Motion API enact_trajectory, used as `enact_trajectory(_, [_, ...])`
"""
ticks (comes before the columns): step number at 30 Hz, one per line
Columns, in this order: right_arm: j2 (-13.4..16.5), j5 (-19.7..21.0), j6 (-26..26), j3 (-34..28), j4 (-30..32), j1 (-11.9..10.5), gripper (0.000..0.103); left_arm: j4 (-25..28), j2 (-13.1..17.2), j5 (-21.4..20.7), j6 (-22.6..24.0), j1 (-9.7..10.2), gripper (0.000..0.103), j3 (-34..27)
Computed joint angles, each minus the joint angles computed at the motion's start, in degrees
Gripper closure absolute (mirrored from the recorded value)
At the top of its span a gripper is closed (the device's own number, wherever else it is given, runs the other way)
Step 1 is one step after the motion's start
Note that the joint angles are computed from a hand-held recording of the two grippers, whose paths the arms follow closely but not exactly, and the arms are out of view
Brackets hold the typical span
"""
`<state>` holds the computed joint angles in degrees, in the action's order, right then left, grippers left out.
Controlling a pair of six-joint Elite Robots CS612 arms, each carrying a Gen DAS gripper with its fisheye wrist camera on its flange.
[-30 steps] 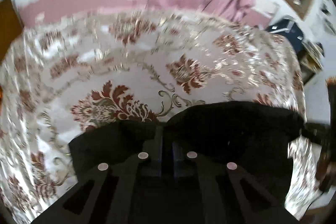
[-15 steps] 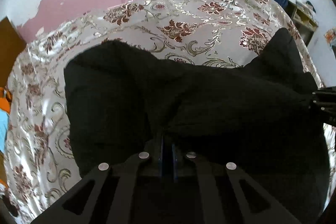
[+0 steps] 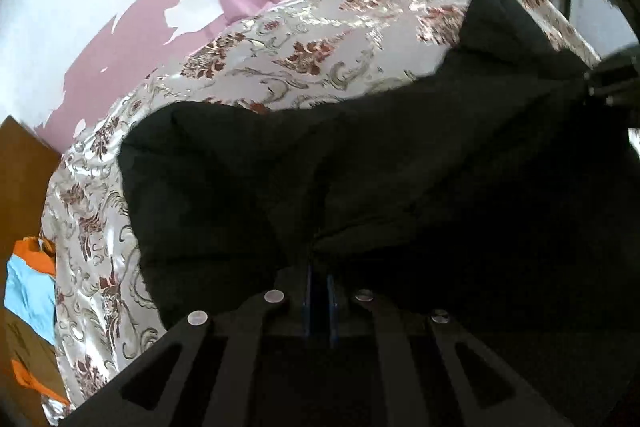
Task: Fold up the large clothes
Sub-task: 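Lift the hem with both tools and fold it over toward the collar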
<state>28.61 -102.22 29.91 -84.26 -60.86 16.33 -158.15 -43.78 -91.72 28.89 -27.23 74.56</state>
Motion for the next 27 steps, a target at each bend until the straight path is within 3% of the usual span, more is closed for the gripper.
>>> enact_trajectory(5, [-0.1, -1.8, -3.0, 0.4, 0.4, 0.4, 0.096, 2.8, -1.9, -3.7, -2.8, 1.18, 0.091, -0.4])
enact_trajectory(11, [-0.2, -3.5, -3.3, 0.6, 0.5, 1.2, 0.096, -0.8, -4.4, -2.9, -3.2, 1.71, 0.091, 0.8])
enact_trajectory(13, [-0.2, -3.4, -3.4, 0.8, 0.5, 1.2, 0.096, 1.2, -4.5, -4.2, -6.3, 2.32, 0.091, -0.6])
enact_trajectory(16, [-0.2, -3.8, -3.9, 1.0, 0.3, 1.3, 0.096, 4.6, -2.7, -8.4, -10.1, 2.67, 0.091, -5.2])
enact_trajectory(21, [-0.1, -4.9, -4.4, 1.1, 0.5, 1.6, 0.096, 10.2, 2.9, -15.3, -15.2, 2.00, 0.091, -13.2])
enact_trajectory(24, [-0.8, -4.5, -4.0, 1.5, 1.5, 1.5, 0.094, 15.2, 4.5, -11.9, -13.3, 0.98, 0.091, -13.6])
enact_trajectory(27, [-1.5, -2.1, -1.6, 0.4, 3.9, 1.2, 0.089, 15.2, 4.3, -10.4, -14.1, 1.13, 0.091, -11.1])
